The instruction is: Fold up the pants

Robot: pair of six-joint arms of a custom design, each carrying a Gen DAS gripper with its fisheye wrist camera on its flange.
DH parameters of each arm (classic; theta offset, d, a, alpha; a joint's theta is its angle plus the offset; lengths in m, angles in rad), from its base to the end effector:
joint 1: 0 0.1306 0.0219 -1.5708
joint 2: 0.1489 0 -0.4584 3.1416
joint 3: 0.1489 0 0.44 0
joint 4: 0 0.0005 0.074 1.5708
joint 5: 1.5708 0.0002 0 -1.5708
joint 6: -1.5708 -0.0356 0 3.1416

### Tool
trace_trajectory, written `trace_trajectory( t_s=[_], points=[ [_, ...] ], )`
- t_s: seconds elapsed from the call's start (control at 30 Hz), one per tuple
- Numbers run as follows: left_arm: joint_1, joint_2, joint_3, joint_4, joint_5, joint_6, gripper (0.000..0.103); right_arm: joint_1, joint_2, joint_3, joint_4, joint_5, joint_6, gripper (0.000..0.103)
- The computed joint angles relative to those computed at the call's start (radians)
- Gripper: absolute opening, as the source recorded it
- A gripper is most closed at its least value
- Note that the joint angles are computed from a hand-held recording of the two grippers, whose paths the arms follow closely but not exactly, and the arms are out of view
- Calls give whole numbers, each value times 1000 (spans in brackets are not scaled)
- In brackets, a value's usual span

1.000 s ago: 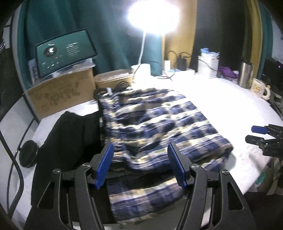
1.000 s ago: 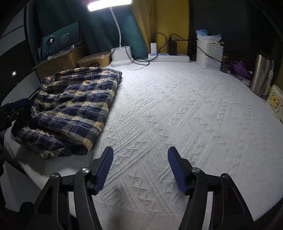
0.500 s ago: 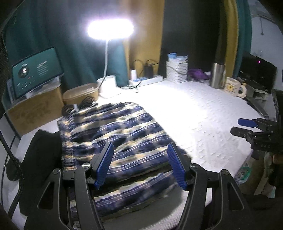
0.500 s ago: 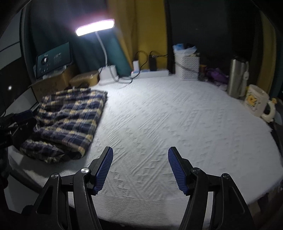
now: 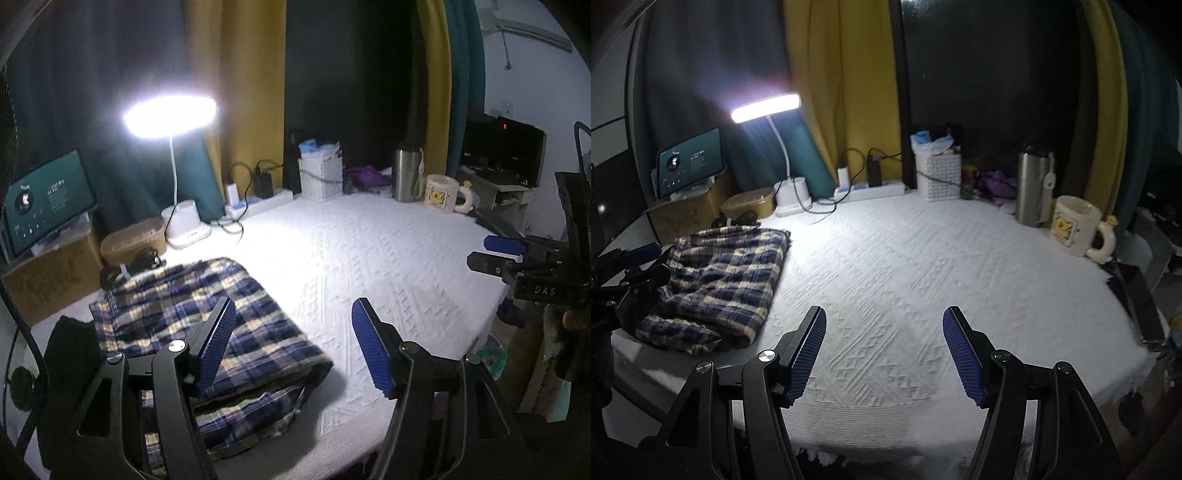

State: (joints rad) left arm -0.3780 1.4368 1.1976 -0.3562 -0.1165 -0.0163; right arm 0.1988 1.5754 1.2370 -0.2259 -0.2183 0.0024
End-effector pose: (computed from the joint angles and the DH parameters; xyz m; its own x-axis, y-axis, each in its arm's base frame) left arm 0.5094 -0.1984 0.4232 -0.5167 0.2226 -0.8267 0.2856 0.9551 0.0787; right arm 0.5856 0.1253 0.3792 -0.5234 -0.1078 -0.8452 -0.3734 0.9207 0.1138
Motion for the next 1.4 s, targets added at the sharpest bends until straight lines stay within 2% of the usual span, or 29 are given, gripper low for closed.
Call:
trace_trajectory(
  t_s=[0.13, 0.57, 0.97, 1.0, 1.03, 1.13, 1.4],
  points=[
    [-9, -23, -13, 55, -1, 6, 75, -8, -35, -22, 26, 15, 3, 68],
    [-27, -91, -53, 181, -37, 8, 88, -3, -106, -44, 63, 35, 21, 73],
    [-25, -130, -72, 203, -85, 26, 89, 16, -159, -47, 81, 57, 26, 75],
    [-24, -131, -68, 193, -83, 32, 92, 18, -162, -47, 83, 61, 22, 76],
    [-23, -134, -68, 193, -87, 35, 99, 20, -167, -46, 86, 61, 18, 81],
    [-26, -149, -85, 241, -118, 26, 102, 24, -180, -47, 96, 61, 14, 92],
    [-23, -182, -97, 280, -162, 19, 102, 41, -212, -43, 113, 89, 6, 93]
  ],
)
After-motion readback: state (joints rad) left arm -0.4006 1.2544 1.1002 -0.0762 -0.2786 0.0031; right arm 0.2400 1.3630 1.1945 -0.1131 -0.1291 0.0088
